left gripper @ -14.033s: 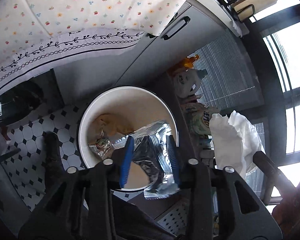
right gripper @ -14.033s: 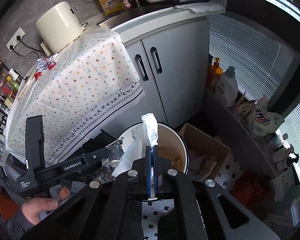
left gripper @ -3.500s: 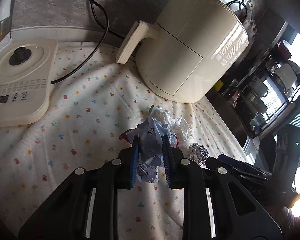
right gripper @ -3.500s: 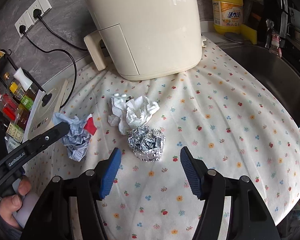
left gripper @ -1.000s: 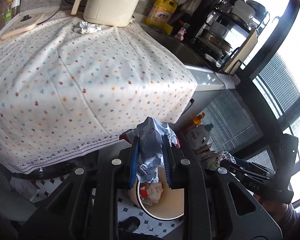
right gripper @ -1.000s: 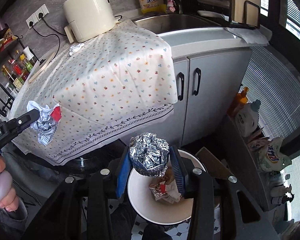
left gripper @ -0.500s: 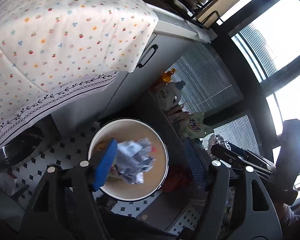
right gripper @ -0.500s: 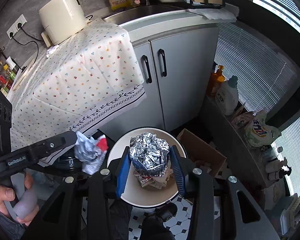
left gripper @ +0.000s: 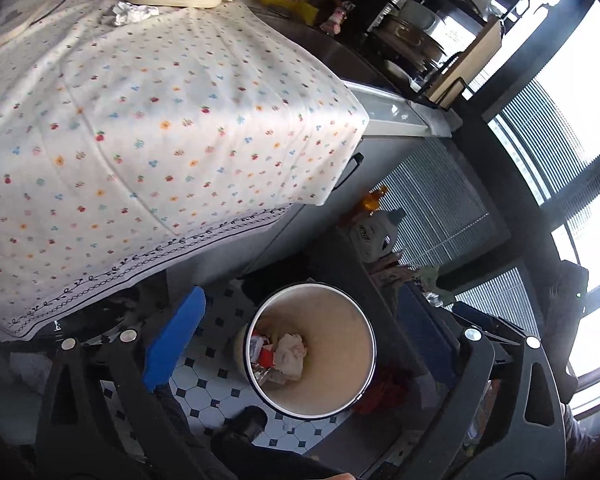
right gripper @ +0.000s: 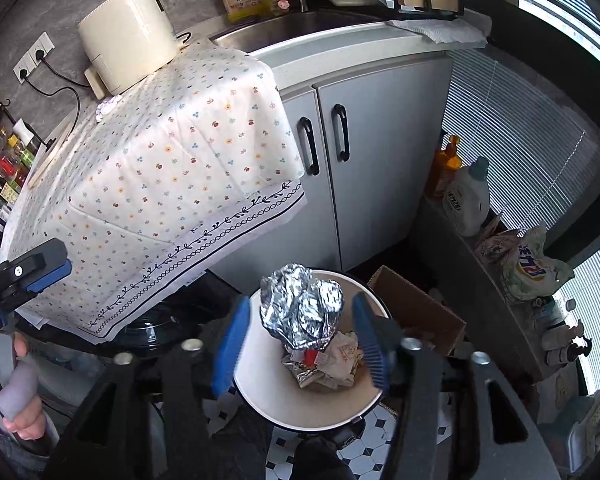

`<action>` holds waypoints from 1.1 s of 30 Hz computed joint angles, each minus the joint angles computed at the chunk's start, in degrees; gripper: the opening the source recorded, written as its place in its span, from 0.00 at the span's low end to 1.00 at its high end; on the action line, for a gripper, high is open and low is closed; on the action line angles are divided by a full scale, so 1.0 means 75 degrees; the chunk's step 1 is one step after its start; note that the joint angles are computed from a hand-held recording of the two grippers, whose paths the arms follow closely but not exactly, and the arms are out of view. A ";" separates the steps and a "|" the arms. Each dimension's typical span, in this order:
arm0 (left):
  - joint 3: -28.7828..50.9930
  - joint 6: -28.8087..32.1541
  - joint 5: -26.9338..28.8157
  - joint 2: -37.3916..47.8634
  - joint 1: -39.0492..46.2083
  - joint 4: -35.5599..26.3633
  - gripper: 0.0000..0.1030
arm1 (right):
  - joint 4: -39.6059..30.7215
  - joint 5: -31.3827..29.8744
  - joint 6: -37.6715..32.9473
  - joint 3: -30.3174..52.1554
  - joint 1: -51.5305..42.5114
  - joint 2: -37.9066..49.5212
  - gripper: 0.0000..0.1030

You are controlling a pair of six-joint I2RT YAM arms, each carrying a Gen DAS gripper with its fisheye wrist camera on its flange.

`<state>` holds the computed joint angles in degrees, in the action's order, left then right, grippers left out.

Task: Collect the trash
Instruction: 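Open the left tool to drop the crumpled paper while the right tool releases the foil ball into the bucket, then move both tools back over the counter toward the white tissue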

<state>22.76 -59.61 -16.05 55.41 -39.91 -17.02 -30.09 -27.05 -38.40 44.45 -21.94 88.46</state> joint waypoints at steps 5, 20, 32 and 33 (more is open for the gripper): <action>0.0020 0.0098 -0.0213 -0.1158 0.0445 -0.1234 0.94 | 0.0220 -0.0002 0.0759 0.0090 0.0626 -0.0178 0.81; 0.0855 0.3265 0.1733 -0.4053 0.5815 -0.4184 0.94 | 0.0672 0.0217 0.2980 0.0656 0.3526 -0.0643 0.91; 0.1391 0.6544 0.5510 -0.2973 1.1632 -0.3672 0.94 | 0.0819 0.1198 0.4359 0.2248 0.5950 -0.0113 0.92; 0.1429 0.6648 0.5635 -0.2759 1.1825 -0.3516 0.94 | 0.0845 0.1286 0.4438 0.2369 0.6113 -0.0036 0.92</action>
